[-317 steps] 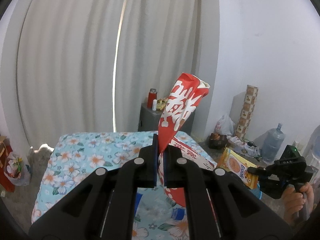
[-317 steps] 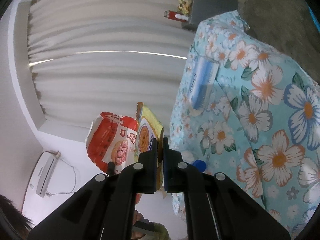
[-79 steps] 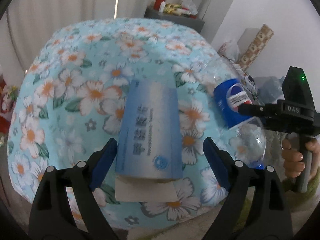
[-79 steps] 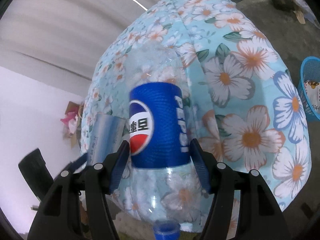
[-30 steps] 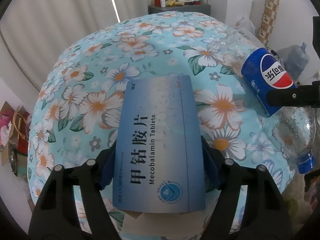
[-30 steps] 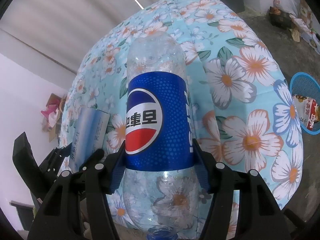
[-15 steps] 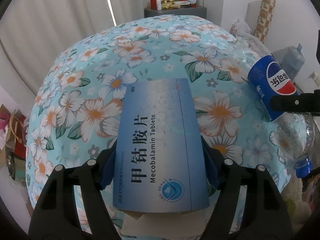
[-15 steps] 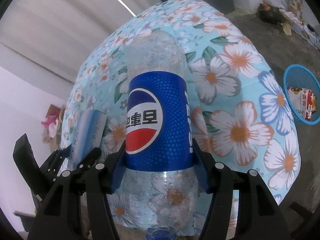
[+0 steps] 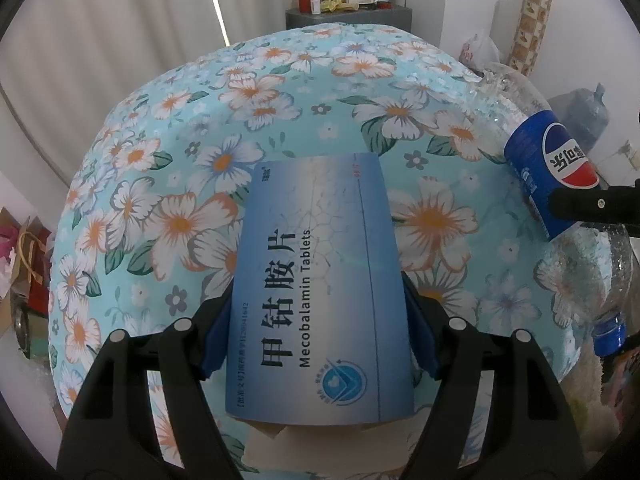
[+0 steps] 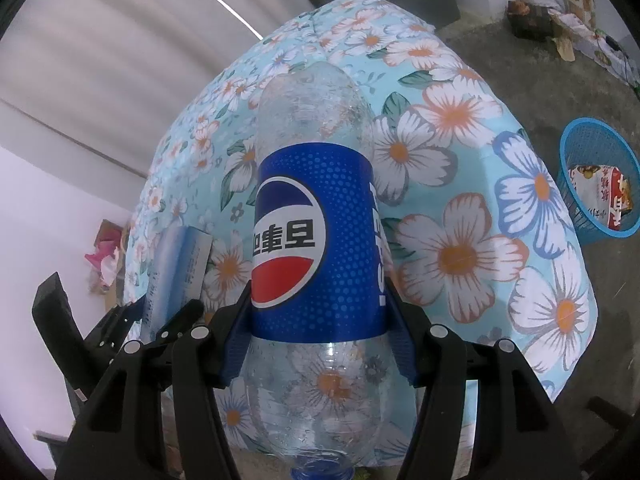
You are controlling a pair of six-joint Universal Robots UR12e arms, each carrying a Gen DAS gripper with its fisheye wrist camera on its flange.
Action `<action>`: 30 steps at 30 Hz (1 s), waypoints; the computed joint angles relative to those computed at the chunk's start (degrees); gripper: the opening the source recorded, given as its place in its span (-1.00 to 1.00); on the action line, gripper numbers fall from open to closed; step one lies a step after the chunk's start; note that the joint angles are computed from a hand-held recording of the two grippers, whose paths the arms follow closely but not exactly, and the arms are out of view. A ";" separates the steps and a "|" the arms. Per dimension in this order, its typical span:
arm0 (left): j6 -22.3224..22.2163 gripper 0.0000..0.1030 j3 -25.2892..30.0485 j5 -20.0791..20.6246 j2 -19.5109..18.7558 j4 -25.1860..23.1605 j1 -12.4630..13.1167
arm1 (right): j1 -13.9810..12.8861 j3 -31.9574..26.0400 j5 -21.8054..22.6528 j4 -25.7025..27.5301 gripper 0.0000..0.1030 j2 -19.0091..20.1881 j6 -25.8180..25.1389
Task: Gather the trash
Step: 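Lift the Pepsi bottle in the right tool and tablet box in the left tool above the bed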
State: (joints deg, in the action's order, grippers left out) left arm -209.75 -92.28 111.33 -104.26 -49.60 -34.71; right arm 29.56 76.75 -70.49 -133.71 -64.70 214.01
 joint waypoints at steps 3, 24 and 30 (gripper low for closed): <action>-0.19 0.34 0.19 0.08 -0.09 -0.45 -0.08 | -0.15 0.26 0.45 -0.34 0.13 -0.10 0.28; -0.08 0.34 0.33 0.26 -0.23 -0.84 -0.07 | -0.29 0.37 1.02 -0.52 0.13 -0.12 0.39; -0.07 0.34 0.34 0.32 -0.26 -0.83 -0.09 | -0.29 0.37 1.02 -0.52 0.13 -0.12 0.39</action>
State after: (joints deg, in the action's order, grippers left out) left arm -209.82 -91.94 111.65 -104.52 -50.43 -34.80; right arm 29.28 77.12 -69.46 -134.23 -64.82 214.40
